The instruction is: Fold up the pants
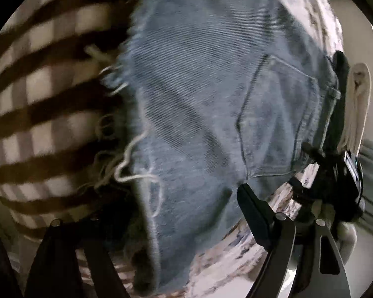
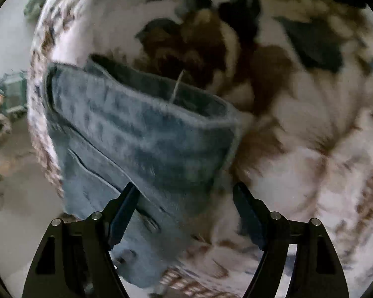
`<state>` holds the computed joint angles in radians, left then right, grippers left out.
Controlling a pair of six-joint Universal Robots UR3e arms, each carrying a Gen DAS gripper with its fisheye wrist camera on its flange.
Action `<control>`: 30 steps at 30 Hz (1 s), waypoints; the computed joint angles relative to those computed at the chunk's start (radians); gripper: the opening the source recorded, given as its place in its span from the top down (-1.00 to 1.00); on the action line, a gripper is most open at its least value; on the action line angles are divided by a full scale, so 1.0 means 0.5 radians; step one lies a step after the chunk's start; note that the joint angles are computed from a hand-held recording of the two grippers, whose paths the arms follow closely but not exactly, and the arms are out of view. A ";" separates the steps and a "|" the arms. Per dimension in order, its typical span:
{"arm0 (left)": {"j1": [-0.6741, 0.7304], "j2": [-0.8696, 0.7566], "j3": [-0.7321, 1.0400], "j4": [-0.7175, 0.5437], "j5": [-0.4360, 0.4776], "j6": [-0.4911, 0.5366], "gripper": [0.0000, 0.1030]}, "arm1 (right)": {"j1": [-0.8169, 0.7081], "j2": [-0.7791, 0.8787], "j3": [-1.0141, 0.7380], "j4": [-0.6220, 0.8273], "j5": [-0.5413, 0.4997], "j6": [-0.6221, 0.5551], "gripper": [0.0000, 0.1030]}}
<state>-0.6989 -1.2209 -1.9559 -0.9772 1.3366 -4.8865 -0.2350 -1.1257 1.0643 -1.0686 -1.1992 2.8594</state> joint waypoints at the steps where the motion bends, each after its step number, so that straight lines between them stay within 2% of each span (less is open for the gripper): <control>1: -0.013 -0.042 0.091 -0.094 0.021 0.066 0.15 | -0.003 -0.014 0.058 -0.053 0.052 0.004 -0.55; 2: -0.020 -0.107 0.221 -0.240 0.039 0.159 0.50 | 0.002 -0.039 0.101 -0.100 0.070 0.010 -0.46; 4: -0.036 -0.176 0.371 -0.372 0.091 0.251 0.67 | 0.058 -0.085 0.145 -0.200 0.064 0.013 -0.23; 8: -0.084 -0.348 0.781 -0.770 0.215 0.471 0.72 | 0.139 -0.230 0.232 -0.323 -0.006 0.058 0.19; 13: -0.063 -0.356 1.010 -1.034 0.239 0.749 0.74 | 0.104 -0.393 0.171 -0.191 -0.021 0.123 0.31; 18: 0.100 -0.082 1.068 -1.434 0.158 1.131 0.74 | -0.104 -0.718 0.217 0.184 0.016 0.062 0.32; 21: 0.197 0.043 1.115 -1.688 0.113 1.382 0.74 | -0.347 -1.082 0.494 0.417 0.030 -0.012 0.32; 24: 0.351 0.161 1.049 -1.903 0.038 1.717 0.73 | -0.490 -1.413 0.884 0.489 -0.013 -0.040 0.30; 25: 0.421 0.209 1.009 -1.962 0.008 1.776 0.67 | -0.509 -1.466 1.008 0.463 -0.028 -0.046 0.22; 27: 0.620 0.377 0.898 -2.056 -0.118 1.849 0.62 | -0.526 -1.509 1.196 0.394 -0.067 -0.057 -0.08; 28: 0.704 0.455 0.909 -2.129 -0.153 1.865 0.42 | -0.510 -1.497 1.238 0.358 -0.102 -0.077 -0.33; 29: 0.721 0.503 0.942 -2.152 -0.147 1.815 -0.09 | -0.517 -1.492 1.261 0.360 -0.108 -0.121 -0.55; 30: 0.685 0.528 1.002 -2.161 -0.104 1.701 -0.46 | -0.529 -1.500 1.264 0.379 -0.105 -0.160 -0.62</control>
